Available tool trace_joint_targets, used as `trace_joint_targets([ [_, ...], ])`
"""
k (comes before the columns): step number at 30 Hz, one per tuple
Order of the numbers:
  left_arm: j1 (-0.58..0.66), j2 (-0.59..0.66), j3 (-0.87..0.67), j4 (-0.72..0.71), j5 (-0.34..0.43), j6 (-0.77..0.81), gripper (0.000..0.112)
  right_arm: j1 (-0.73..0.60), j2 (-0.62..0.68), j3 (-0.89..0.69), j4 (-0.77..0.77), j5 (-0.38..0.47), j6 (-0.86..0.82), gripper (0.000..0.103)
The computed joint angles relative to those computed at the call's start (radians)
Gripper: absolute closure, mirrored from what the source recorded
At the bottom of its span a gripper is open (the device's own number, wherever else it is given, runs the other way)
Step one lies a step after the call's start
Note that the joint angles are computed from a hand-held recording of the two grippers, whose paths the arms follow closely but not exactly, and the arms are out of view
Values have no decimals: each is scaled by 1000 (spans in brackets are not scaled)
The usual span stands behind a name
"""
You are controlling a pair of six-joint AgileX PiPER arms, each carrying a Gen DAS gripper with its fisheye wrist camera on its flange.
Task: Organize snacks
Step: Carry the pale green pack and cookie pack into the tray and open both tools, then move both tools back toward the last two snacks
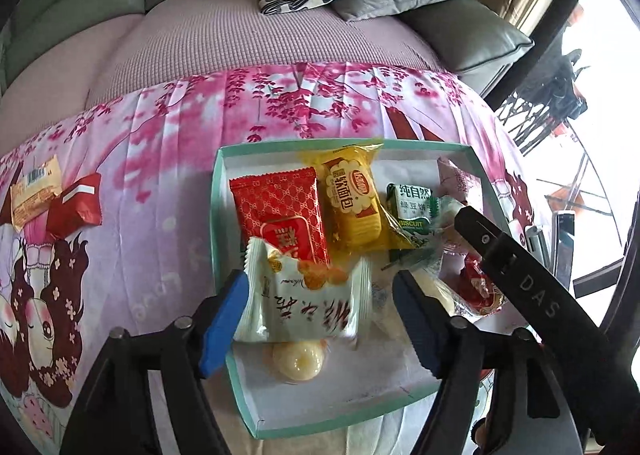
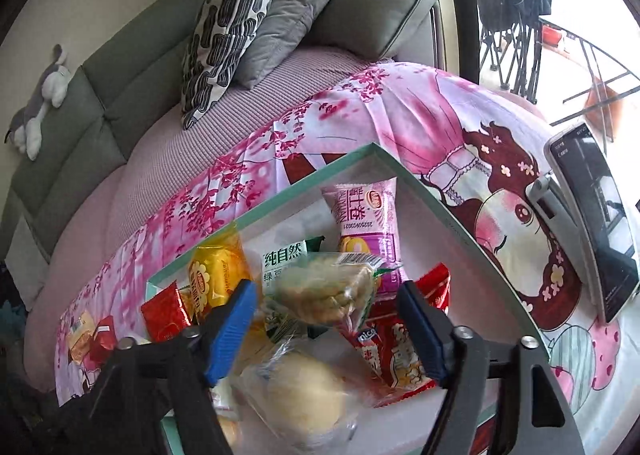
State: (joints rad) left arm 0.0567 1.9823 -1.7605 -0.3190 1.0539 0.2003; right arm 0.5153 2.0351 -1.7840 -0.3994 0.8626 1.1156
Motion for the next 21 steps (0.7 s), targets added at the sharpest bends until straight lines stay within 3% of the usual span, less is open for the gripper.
trace_joint_targets([
  [4, 25, -2, -11, 11, 1, -27, 36, 9, 12, -24, -6, 24, -15, 16],
  [8, 64, 9, -37, 101, -1, -151, 35, 29, 41, -74, -16, 58, -47, 11],
  [12, 112, 36, -73, 174, 18, -270, 26, 61, 73, -133, -32, 91, -70, 2],
  [21, 206, 76, -86, 247, 48, -470, 25, 165, 229, -406, -6, 190, -229, 0],
])
